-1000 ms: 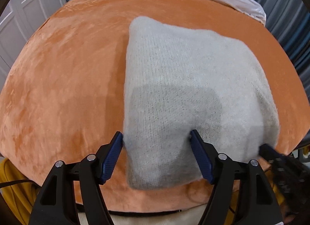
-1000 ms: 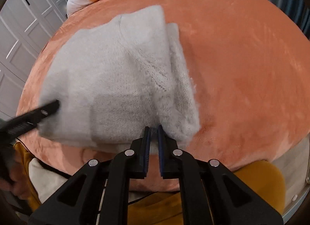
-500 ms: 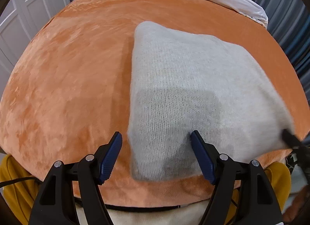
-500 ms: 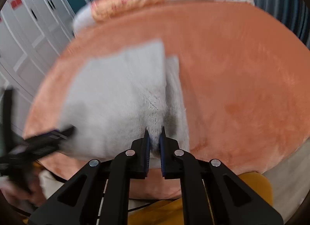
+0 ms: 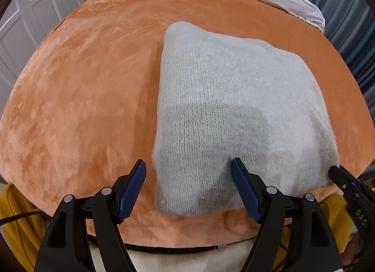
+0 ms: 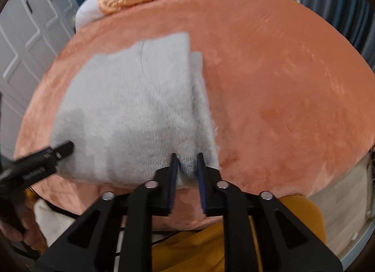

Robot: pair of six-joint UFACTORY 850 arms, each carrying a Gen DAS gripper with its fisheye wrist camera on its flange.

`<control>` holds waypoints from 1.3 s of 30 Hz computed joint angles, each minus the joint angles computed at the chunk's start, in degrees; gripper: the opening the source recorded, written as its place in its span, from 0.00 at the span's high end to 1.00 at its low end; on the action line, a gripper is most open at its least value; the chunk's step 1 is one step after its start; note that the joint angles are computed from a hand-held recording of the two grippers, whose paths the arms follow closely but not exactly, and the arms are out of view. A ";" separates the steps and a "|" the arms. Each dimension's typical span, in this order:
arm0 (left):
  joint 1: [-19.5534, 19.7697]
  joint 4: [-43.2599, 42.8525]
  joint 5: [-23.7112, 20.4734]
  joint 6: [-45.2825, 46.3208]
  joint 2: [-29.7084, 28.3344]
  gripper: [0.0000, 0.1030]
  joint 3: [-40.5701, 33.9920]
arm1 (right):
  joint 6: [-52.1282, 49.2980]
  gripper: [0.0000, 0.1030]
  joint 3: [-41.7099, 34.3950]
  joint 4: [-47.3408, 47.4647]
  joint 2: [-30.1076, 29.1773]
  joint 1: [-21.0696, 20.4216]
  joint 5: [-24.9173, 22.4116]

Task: Fold small clothes
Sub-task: 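Grasp the folded sweater with both tools and fold it in half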

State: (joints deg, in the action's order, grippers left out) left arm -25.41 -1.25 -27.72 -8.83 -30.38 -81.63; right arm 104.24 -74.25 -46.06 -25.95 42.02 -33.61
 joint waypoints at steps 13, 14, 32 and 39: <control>6.74 -29.83 -4.69 19.85 -1.99 0.18 -3.34 | 11.12 0.33 7.95 -5.70 1.38 -5.72 19.50; 6.71 -30.32 -5.62 20.49 -2.84 0.18 -4.29 | 12.02 0.33 8.08 -5.99 1.01 -6.27 21.14; 2.56 -21.94 -7.78 14.69 -11.69 0.05 -14.06 | 32.79 0.23 3.81 -26.36 -4.81 -9.45 29.33; 3.37 -24.87 -9.14 17.59 -13.40 0.05 -16.02 | 24.37 0.25 2.35 -18.53 -5.67 -9.48 28.41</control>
State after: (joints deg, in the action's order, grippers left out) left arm -22.04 -26.12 -36.86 8.76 -43.78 -97.64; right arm 128.61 -71.90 -64.59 -31.62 32.54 -5.20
